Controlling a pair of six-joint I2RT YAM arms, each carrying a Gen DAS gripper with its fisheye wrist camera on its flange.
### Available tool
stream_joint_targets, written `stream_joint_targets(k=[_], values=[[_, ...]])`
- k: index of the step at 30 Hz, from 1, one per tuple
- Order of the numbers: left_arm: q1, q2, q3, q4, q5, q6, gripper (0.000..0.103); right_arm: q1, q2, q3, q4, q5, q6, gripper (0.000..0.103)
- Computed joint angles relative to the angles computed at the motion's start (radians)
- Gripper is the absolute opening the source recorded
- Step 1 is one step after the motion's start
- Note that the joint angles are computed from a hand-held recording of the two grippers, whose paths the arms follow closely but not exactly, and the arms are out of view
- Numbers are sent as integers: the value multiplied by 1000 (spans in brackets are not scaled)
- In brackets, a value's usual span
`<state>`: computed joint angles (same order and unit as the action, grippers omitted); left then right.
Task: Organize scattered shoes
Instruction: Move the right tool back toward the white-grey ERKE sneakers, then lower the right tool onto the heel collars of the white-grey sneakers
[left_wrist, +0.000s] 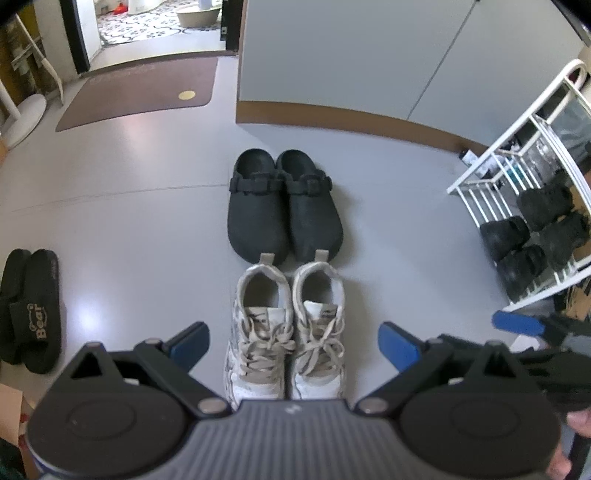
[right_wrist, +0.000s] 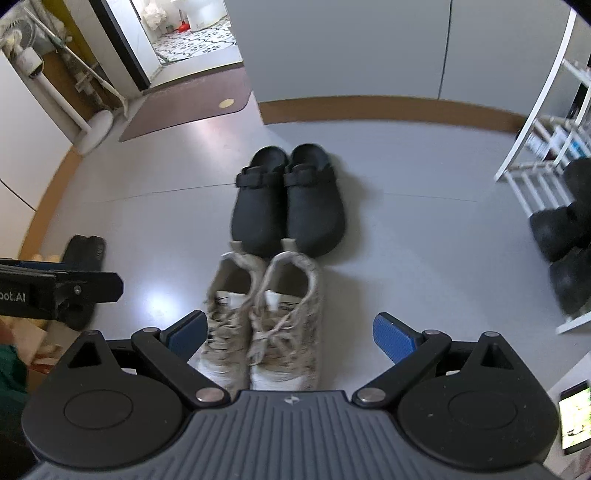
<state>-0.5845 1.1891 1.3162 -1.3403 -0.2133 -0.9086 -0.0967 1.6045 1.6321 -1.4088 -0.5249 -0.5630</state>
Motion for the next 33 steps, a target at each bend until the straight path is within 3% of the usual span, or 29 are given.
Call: stream_joint_targets(k=[3,5,8,17,23,26,30,33], values=[[28,-11,-5,4,4,0,99,25,-11,-34,23,2,7,97],[42,-18,-5,6,5,1,99,41,-9,-49,30,12,20,87],[50,-23,-7,10,4,0,99,68,-16,-93,61,27,54,82],[63,-15,-9,5,14,8,99,120,-89,-231,191,42,76,81],[95,-38,4,-9,5,9,99,127,-72,-287,272,23,182,81],[128,-63,-9,-15,8,-7,99,121,-80,-358,368,-14,262,78],[137,-67,-23,-26,1,-2,99,129,-73,-432,451,-36,254,77],[139,-51,-30,-30,1,12,99,148,-70,-495,508,-60,273,71]])
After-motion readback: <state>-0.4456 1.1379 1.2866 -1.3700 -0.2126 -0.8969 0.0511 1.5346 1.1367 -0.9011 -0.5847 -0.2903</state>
